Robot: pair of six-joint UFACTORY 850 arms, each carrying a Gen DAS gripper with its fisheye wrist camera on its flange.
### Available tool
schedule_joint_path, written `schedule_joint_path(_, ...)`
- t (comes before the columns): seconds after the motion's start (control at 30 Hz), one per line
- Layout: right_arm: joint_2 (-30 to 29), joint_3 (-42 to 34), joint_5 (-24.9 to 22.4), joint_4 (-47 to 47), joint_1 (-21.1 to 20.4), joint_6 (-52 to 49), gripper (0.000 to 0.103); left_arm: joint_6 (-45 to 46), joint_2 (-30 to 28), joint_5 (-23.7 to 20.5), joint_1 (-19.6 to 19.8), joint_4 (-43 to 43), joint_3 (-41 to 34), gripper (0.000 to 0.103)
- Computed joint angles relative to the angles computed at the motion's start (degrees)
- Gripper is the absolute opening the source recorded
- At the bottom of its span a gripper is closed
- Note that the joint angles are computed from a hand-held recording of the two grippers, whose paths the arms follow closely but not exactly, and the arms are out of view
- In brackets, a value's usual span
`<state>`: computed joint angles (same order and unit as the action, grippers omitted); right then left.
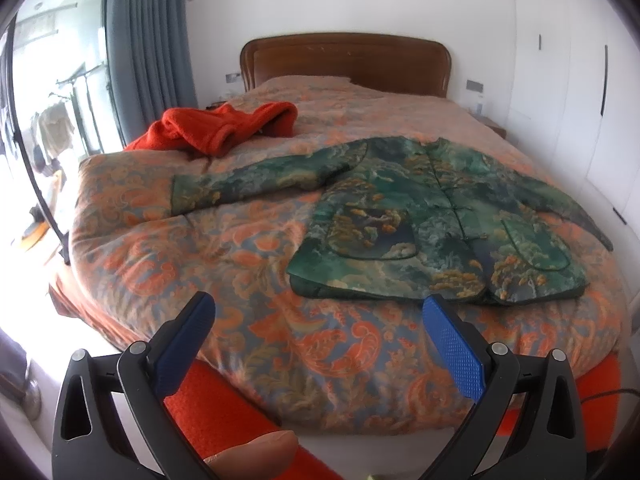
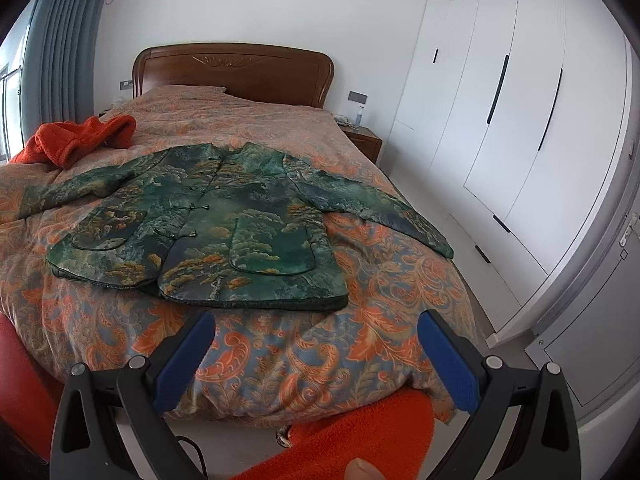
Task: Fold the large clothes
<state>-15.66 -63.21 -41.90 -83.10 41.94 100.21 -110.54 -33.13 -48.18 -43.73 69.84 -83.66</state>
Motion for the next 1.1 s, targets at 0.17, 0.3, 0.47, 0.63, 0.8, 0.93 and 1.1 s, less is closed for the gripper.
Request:
schedule_joint_path(0.17, -1.4, -1.6, 3.2, 1.2, -0.5, -1.2, 0.103, 2.4, -1.1, 0.7, 0.3, -0.6, -1.2, 0.103)
schedule_joint_path(0.3, -2.4, -2.6, 5.1, 1.9, -0.7, -2.1, 0.103, 4.9, -2.6, 0.2, 0.4, -0.3, -3.2, 0.103)
schedule_joint_path(0.47, -2.2, -2.0, 8.8, -4.8, -1.9, 5.0, 0.103, 6.3, -4.0, 1.6, 0.5, 0.8, -5.3, 0.103)
schedule_joint_path(0.63, -1.7, 0.1, 12.8, -27.3, -4.7, 24.3, 0.103, 7.0, -4.5, 6.2, 1.4, 0.7, -6.3, 0.103)
schedule_joint_path(0.8, -5.4, -4.1, 22.6, -21.8, -9.6, 18.5, 0.103, 10.6, -7.3, 4.0, 1.5, 0.2, -9.9, 0.103)
schedule_joint_path(0.93, -5.4, -3.6, 25.3, -27.4, -11.7, 27.9, 0.103, 10.7, -10.6, 3.6, 4.1, 0.5, -12.2, 0.103)
schedule_joint_path(1.1, -6.1, -3.4, 22.1, -20.0, -10.6, 21.2, 0.103, 8.8, -8.7, 14.9, 9.5, -8.8, -8.7, 0.103)
